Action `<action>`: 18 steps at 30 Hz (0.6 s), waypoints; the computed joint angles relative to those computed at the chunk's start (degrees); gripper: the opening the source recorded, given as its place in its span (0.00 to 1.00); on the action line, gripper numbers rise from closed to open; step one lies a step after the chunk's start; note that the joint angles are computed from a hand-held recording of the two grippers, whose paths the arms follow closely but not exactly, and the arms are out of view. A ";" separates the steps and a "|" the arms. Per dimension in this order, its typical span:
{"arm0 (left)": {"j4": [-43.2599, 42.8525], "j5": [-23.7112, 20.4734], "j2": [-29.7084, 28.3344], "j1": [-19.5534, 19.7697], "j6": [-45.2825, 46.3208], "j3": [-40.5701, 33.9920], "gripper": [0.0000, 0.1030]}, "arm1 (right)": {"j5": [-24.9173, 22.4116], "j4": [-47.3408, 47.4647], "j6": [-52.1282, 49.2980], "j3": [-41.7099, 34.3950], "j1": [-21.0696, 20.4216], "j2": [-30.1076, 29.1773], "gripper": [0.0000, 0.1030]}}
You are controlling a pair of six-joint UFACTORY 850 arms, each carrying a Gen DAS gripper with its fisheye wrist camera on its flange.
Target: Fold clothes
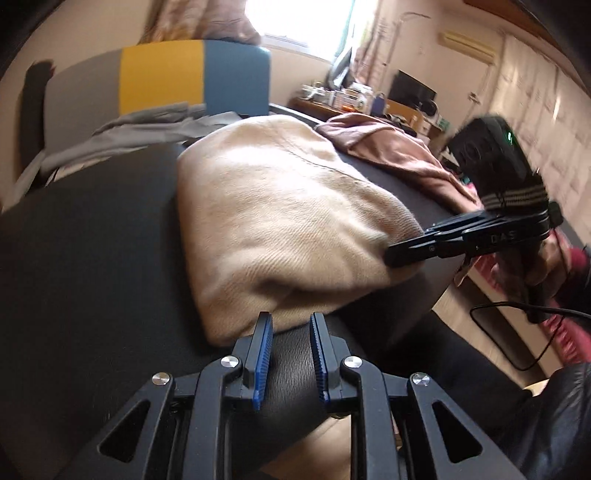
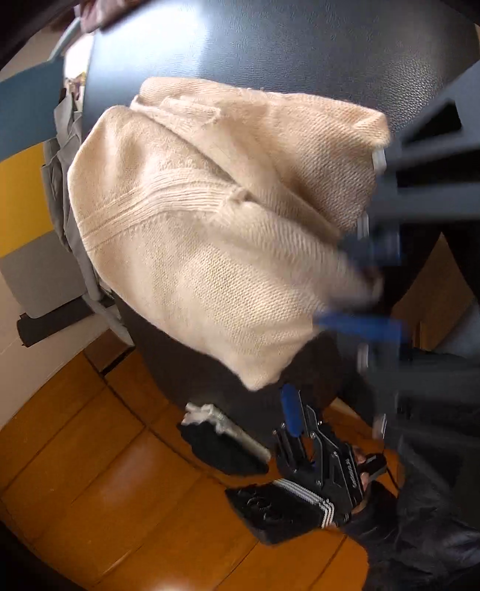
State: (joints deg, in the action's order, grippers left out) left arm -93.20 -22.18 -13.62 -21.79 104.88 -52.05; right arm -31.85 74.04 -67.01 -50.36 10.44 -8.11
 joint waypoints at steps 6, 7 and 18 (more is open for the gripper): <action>-0.52 7.65 -0.77 -2.89 7.99 -0.74 0.21 | 5.09 -9.90 6.17 -2.30 2.02 5.77 0.08; 3.44 9.38 -1.25 -3.54 5.42 -0.94 0.21 | 5.79 -11.44 7.06 -2.25 1.56 7.37 0.07; 16.49 -14.93 -0.75 4.35 -11.21 -3.64 0.21 | 8.51 -25.50 23.45 2.57 -0.26 2.92 0.07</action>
State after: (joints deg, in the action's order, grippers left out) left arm -76.71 -37.11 -14.37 -17.44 93.66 -55.69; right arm -23.34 48.54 -43.56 -47.79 10.18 -5.20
